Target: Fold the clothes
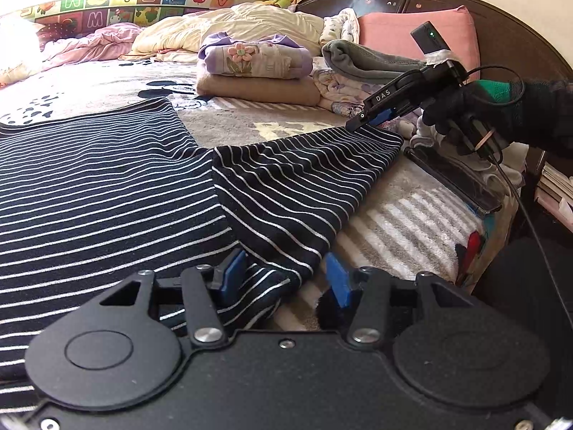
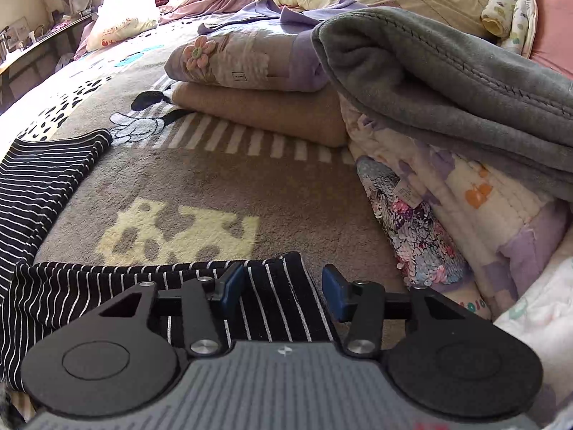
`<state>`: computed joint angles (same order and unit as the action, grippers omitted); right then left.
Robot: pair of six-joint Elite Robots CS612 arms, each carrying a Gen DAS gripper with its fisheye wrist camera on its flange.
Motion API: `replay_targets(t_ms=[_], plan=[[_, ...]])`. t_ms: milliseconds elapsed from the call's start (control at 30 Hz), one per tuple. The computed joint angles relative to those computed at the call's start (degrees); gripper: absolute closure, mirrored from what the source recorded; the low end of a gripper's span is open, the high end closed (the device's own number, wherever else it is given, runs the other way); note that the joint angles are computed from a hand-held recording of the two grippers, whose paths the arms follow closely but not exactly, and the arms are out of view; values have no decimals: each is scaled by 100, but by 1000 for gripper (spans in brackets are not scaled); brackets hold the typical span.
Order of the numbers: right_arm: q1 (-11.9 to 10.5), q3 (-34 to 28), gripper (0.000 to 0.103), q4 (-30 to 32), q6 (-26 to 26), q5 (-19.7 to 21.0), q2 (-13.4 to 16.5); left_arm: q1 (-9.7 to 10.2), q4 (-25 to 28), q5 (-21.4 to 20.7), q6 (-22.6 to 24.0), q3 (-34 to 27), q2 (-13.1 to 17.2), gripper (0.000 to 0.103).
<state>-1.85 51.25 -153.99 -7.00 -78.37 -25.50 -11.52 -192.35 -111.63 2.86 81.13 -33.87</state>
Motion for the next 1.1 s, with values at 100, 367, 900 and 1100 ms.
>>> replay_targets(t_ms=[100, 367, 900, 1100], plan=[[-3, -44, 93, -25, -29, 60, 22, -4, 13, 5, 45, 5, 0, 55], [102, -469, 91, 407, 249, -607, 198, -4, 137, 15, 120, 34, -42, 53], [620, 1676, 57, -1313, -1413, 229, -682, -21, 69, 132, 142, 271, -183, 51], [533, 2005, 54, -1549, -104, -53, -838, -3, -29, 145, -43, 380, -272, 51]])
